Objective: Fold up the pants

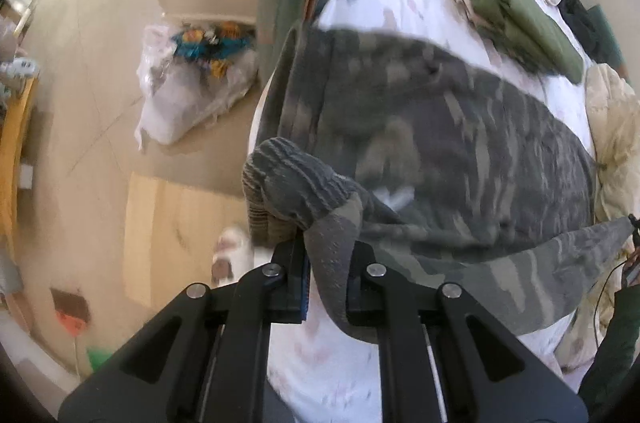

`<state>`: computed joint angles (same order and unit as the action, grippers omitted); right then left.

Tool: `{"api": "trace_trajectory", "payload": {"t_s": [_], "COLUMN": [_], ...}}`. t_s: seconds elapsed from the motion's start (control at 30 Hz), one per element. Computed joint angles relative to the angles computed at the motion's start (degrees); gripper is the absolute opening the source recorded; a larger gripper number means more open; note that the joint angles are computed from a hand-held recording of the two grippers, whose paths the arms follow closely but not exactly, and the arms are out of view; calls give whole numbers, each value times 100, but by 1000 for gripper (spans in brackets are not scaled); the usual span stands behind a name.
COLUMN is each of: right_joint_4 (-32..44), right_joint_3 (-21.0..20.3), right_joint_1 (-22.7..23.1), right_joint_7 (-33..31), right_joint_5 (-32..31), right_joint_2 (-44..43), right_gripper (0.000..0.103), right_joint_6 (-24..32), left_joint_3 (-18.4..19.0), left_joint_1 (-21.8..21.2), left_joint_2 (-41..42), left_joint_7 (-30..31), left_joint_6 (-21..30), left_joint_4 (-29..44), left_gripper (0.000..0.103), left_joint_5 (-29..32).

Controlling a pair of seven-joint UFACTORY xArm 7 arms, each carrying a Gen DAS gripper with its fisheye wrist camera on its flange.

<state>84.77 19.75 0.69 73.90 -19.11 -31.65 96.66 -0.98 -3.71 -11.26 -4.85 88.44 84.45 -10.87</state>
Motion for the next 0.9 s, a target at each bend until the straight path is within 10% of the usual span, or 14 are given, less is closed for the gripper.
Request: {"api": "trace_trajectory", "payload": {"t_s": [0.3,0.57,0.7,0.9], "right_joint_4": [566,540,788,1061], "right_joint_3": [-659,-1197,-1203,-627], "right_joint_1": [292,795,981,1487], "right_joint_7": [-953,-1702,-2278,-2446], "right_joint_5": [-524,-423,-473,-1618], "right_joint_2": [2432,2898,2845,2377], "right_gripper": [2,9,51,78], "right_joint_6": [-362,-290,-39,-957], "left_joint_3": [-281,-256,-247,-194], "left_joint_1": [-399,-454,-215,-231], "left_joint_2": [2453,2330,1434,847], "left_joint_7": [-103,136,598,1016], "left_joint_6": [-444,-851,-1563,-1966], "left_joint_4": [2136,1687,816,361], "left_gripper": [10,17,31,63], "left_joint_5": [818,916,15,-436]}}
